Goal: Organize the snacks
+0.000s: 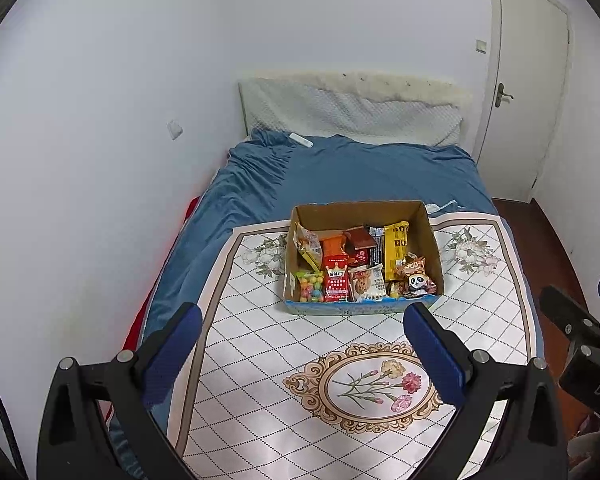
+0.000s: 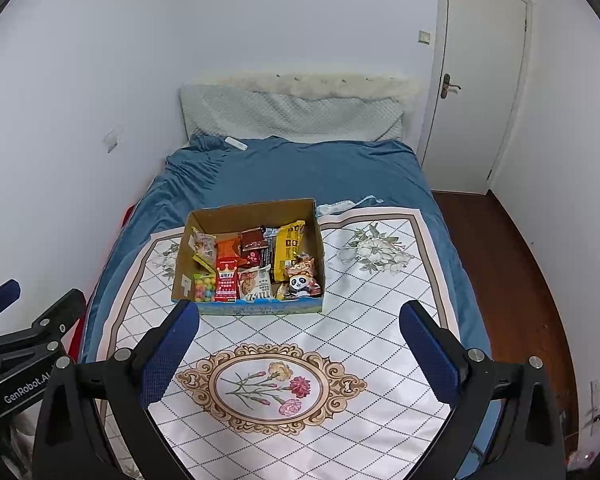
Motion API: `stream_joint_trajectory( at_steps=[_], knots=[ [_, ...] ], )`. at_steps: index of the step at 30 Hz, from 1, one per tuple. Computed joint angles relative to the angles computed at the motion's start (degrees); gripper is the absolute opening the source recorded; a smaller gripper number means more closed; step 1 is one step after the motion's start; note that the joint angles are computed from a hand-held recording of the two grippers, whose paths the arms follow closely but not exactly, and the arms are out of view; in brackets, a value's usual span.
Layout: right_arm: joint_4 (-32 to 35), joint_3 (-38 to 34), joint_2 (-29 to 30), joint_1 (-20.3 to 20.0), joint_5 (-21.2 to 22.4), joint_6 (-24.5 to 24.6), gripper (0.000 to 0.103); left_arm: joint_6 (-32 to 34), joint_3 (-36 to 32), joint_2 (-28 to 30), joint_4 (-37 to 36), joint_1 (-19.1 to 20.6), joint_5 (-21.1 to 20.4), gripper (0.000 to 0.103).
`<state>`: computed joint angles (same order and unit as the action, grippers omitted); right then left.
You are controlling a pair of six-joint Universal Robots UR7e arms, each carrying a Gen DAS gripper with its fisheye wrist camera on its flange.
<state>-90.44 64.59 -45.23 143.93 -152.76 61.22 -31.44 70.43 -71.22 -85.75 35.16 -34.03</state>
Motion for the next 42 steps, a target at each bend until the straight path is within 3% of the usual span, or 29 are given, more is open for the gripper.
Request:
stream_joint_trajectory(
  at_steps=[10, 42],
  knots=[
    [2.57, -0.01, -0.24, 0.46, -0.10, 3.25, 0.102, -0.28, -0.26, 0.01, 0.05, -0.20, 0.08, 0.103],
    [5.31, -1.99, 0.42, 1.17, -0.59, 5.23, 0.102, 0.53, -0.18, -0.33, -0.92, -1.04, -0.19, 0.103]
  ],
)
